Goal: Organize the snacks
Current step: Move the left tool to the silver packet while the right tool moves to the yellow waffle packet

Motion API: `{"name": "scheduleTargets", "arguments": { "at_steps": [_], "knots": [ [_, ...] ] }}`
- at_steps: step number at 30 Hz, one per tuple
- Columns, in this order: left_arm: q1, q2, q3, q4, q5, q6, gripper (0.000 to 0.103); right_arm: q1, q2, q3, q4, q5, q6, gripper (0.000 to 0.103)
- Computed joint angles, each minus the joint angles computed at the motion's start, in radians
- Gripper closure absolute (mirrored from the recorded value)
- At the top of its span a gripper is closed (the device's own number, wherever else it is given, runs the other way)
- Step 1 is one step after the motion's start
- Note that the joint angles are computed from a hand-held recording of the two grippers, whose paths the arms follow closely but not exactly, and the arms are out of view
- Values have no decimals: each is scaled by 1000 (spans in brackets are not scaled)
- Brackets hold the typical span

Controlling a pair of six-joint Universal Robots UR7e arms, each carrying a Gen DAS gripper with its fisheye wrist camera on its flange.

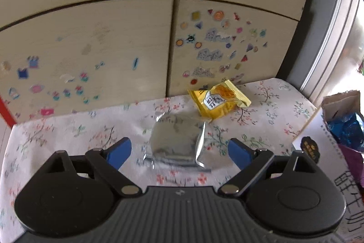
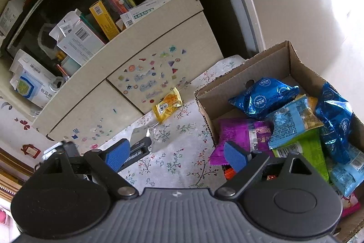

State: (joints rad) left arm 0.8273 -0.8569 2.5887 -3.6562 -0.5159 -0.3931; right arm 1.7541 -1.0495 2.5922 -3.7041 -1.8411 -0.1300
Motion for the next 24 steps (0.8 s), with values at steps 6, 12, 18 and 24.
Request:
{"name": "scheduleTargets", "arguments": {
  "at_steps": [6,12,18,24],
  "knots": [
    [70,45,-71,-68,-42,185,11,4,22,-9,-6,-6,-17,9],
    [113,70,-105,-70,-66,241,15,-9,68,-37,-15,65,-52,9],
    [133,51,-94,-103,-102,273,44,-9,166,-95,-80,104,-140,9],
    [134,-9,-39,-89,-100,240,45,2,269,-178,-105,127,-212,10]
  ]
}}
